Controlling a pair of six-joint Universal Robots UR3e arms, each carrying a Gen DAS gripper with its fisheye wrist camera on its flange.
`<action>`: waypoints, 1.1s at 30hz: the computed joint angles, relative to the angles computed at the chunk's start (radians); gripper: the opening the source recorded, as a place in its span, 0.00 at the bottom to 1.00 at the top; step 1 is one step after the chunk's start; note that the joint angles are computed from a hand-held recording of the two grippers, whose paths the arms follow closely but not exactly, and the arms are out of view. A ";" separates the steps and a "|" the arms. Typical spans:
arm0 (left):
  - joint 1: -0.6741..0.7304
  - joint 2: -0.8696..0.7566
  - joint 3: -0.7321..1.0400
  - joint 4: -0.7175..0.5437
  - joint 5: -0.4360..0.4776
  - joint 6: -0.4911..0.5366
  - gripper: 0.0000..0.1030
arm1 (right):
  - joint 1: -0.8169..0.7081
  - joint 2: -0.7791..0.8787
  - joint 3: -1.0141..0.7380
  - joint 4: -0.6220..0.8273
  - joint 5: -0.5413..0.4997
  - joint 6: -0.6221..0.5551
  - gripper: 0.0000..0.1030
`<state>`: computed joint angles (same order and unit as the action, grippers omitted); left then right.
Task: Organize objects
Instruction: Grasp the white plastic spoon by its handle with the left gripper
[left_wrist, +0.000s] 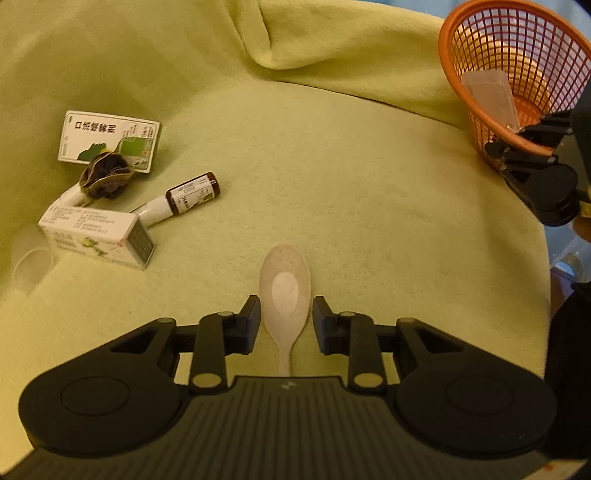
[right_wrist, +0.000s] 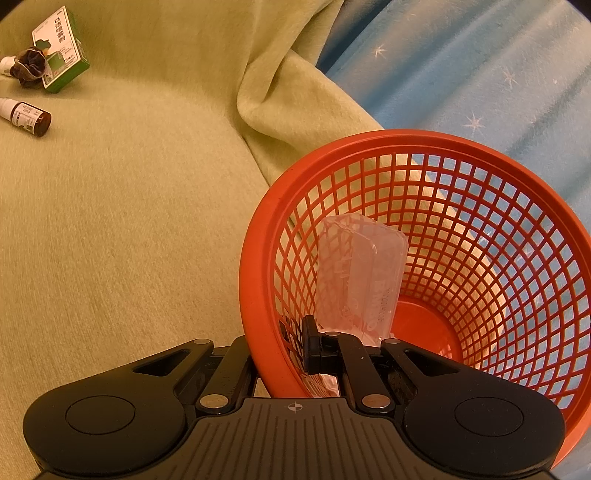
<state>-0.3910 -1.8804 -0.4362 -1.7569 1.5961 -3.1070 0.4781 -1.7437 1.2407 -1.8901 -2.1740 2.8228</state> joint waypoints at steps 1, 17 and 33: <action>-0.003 -0.003 -0.006 0.008 0.008 0.000 0.24 | 0.000 0.000 0.000 0.000 0.000 0.000 0.03; 0.020 0.010 -0.069 0.062 -0.016 -0.023 0.31 | -0.001 -0.002 0.001 0.000 0.001 0.000 0.03; 0.010 -0.027 0.024 0.030 -0.011 -0.043 0.24 | -0.003 -0.003 0.004 -0.003 0.004 -0.001 0.03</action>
